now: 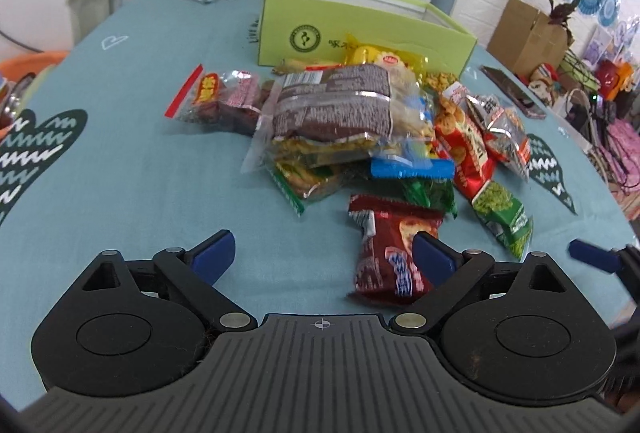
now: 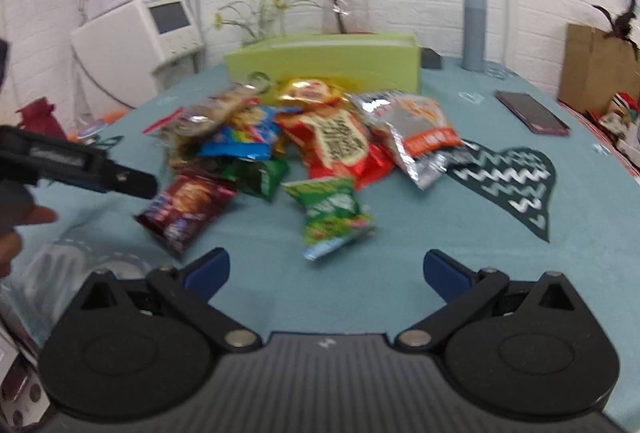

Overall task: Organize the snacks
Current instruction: 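Reach the left gripper to the brown cookie packet and close on it, then carry the brown cookie packet into the green box and open the left gripper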

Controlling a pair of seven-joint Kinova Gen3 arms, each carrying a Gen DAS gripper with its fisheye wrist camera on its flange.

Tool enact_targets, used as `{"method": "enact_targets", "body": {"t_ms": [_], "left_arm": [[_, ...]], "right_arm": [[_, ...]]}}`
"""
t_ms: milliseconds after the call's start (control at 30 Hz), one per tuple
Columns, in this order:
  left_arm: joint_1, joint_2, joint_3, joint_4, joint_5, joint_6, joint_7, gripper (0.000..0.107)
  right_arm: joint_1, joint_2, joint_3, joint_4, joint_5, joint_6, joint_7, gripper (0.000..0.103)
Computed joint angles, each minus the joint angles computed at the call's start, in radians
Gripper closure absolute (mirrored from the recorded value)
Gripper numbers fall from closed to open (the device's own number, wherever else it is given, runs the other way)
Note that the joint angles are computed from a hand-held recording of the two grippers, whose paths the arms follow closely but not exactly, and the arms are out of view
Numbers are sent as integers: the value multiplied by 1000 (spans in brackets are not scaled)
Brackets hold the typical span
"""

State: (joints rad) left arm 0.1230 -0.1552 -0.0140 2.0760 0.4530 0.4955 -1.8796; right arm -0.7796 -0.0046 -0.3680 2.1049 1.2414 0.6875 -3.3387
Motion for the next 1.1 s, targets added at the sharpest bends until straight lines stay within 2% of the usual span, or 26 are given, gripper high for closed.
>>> {"method": "enact_targets", "body": {"t_ms": [100,167,233,300,367,400,433,500,533,567,600,633,700,800,900,1000,1100], "left_arm": [[77,41,-101,-46,81,58,-122,23],[47,72,-97,-73,136,115,-200,27],[-25,98,-42,-95,169,167,-252,29],[-49,114,-25,-102,212,188,-304,34],[-68,133,-8,-110,248,205,-347,34],[-75,142,2,-116,250,213,-348,35],[-81,153,11,-121,251,216,-348,36],[-89,147,26,-107,257,196,-374,36],[-94,145,27,-100,275,193,-401,43],[-103,146,22,-96,310,208,-440,65],[-116,157,20,-99,346,238,-472,77],[-123,159,15,-97,366,252,-488,79],[-128,144,21,-88,360,245,-475,81],[-126,91,19,-78,324,263,-421,81],[-115,35,0,-89,318,288,-403,81],[-88,10,-6,-132,319,248,-407,81],[-61,59,-14,-227,348,188,-431,80]], "right_arm": [[96,69,-71,-54,50,-122,3,1],[133,113,-71,-80,75,-203,12,2],[97,142,-14,-105,73,-243,51,3],[11,160,74,-130,50,-237,93,4],[-17,176,109,-152,11,-239,143,5],[-24,183,115,-157,2,-230,152,9],[-50,184,130,-159,9,-207,145,21],[-58,176,136,-152,11,-205,136,31],[-61,178,140,-153,19,-203,125,40],[-64,180,143,-154,30,-199,111,43],[-67,184,144,-155,39,-196,107,46],[-69,187,143,-160,37,-188,112,48],[-67,181,149,-157,27,-203,117,50],[-29,142,144,-142,-42,-277,181,52],[-21,98,136,-142,-68,-286,238,51],[6,81,123,-174,5,-275,276,51],[20,108,168,-239,127,-292,295,51]]}}
